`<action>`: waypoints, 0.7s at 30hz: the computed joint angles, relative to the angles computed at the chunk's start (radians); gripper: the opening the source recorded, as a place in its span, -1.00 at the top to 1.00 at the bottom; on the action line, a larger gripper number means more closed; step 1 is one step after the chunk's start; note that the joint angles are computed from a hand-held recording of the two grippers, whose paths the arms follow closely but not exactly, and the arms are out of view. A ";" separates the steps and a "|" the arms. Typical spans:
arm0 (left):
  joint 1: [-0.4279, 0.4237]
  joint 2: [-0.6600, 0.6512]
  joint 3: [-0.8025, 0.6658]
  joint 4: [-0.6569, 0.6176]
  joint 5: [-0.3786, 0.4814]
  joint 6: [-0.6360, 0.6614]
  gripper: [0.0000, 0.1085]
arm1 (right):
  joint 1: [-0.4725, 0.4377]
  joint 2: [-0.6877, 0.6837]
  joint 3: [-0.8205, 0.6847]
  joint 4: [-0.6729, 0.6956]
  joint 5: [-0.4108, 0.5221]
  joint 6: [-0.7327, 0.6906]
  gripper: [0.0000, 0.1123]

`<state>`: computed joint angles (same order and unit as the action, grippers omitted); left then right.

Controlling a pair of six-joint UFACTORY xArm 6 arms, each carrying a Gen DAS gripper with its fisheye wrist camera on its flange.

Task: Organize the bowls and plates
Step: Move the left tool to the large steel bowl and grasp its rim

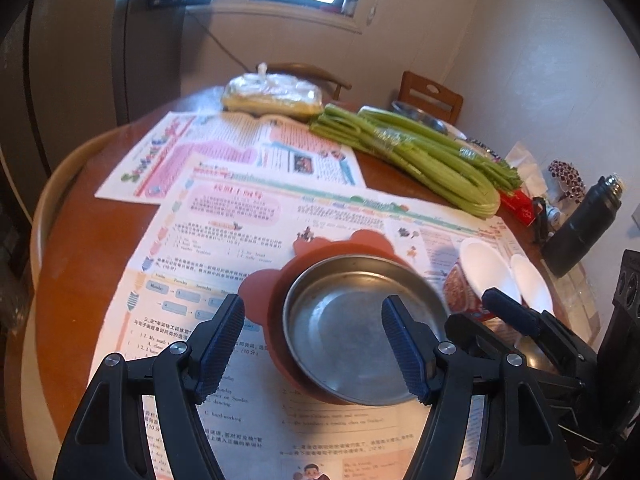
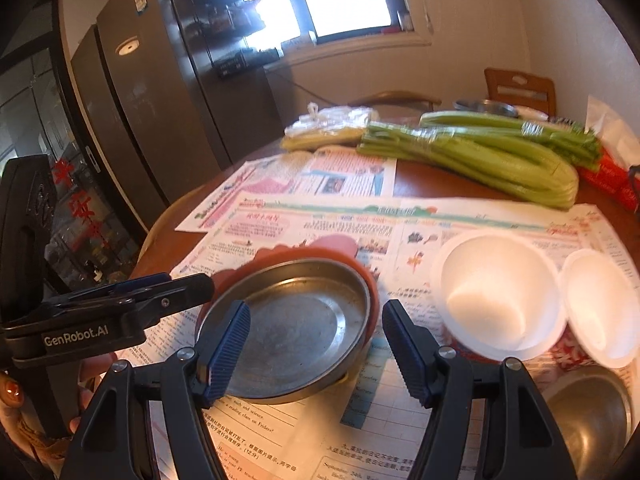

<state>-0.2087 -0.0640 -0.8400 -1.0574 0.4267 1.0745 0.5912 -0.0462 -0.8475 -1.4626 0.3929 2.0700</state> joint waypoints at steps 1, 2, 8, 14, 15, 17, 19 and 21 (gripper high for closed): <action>-0.003 -0.015 0.010 -0.006 -0.004 0.005 -0.34 | 0.012 -0.017 0.009 0.002 0.026 -0.004 -0.22; -0.007 -0.029 0.019 -0.009 -0.009 0.006 -0.34 | 0.021 -0.033 0.019 0.002 0.045 -0.006 -0.22; -0.030 -0.090 0.062 -0.010 -0.024 -0.006 -0.34 | 0.066 -0.129 0.079 0.010 0.147 -0.017 -0.22; -0.060 -0.154 0.105 0.000 -0.028 -0.022 -0.34 | 0.101 -0.227 0.142 0.017 0.224 -0.015 -0.22; -0.067 -0.161 0.110 0.003 -0.029 -0.026 -0.34 | 0.109 -0.249 0.155 0.020 0.240 -0.014 -0.22; -0.080 -0.184 0.124 0.006 -0.026 -0.031 -0.34 | 0.120 -0.283 0.179 0.021 0.262 -0.013 -0.23; -0.094 -0.206 0.138 0.008 -0.024 -0.033 -0.34 | 0.135 -0.324 0.205 0.035 0.294 -0.026 -0.23; -0.110 -0.222 0.147 0.013 -0.027 -0.041 -0.34 | 0.152 -0.376 0.240 0.046 0.334 -0.032 -0.23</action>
